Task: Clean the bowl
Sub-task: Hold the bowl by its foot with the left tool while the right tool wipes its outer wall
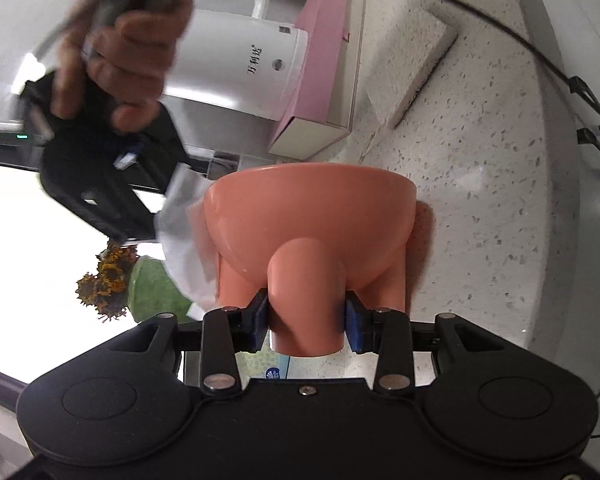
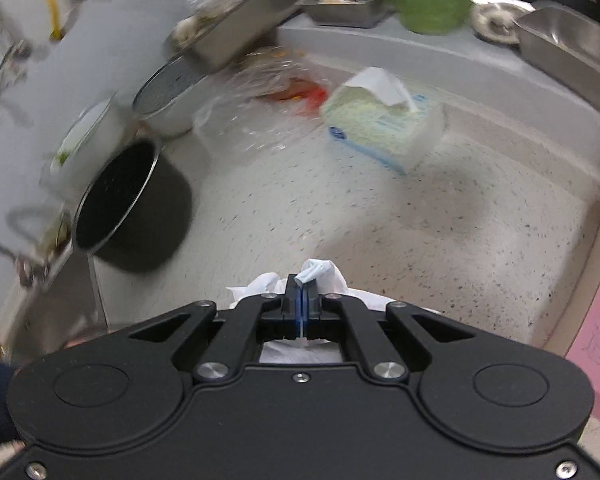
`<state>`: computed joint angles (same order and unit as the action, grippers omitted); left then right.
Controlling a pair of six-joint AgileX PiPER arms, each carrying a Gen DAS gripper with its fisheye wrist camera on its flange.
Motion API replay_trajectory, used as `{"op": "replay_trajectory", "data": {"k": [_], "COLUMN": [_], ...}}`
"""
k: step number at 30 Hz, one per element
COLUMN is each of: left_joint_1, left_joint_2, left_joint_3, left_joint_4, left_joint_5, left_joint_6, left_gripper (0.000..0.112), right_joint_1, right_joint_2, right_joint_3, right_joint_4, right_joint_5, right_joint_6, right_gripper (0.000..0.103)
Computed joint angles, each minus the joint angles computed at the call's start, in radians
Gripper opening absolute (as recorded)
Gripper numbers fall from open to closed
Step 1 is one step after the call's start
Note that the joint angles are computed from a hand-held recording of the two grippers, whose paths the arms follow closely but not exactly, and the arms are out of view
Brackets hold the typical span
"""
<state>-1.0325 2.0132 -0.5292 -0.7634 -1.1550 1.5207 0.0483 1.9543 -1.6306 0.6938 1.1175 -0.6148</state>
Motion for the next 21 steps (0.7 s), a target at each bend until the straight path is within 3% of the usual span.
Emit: {"op": "replay_trajectory", "data": {"k": [6, 11, 18, 21], "left_joint_1": [0.016, 0.067, 0.108, 0.124], "left_joint_2": [-0.052, -0.14, -0.24, -0.264], "left_joint_3": [0.067, 0.096, 0.148, 0.153], "left_joint_4": [0.045, 0.085, 0.043, 0.014], "left_joint_5": [0.004, 0.111, 0.222, 0.276], "left_joint_6": [-0.226, -0.441, -0.786, -0.862], "left_gripper": [0.037, 0.037, 0.037, 0.037], "right_joint_1": [-0.042, -0.049, -0.065, -0.073], "right_joint_2": [0.123, 0.213, 0.271, 0.26], "right_joint_3": [-0.055, -0.105, -0.067, 0.011], "right_joint_4": [0.067, 0.055, 0.05, 0.07], "right_joint_5": [0.04, 0.057, 0.08, 0.062], "right_joint_6": [0.048, 0.118, 0.137, 0.112], "right_gripper": [0.001, 0.001, 0.001, 0.001]}}
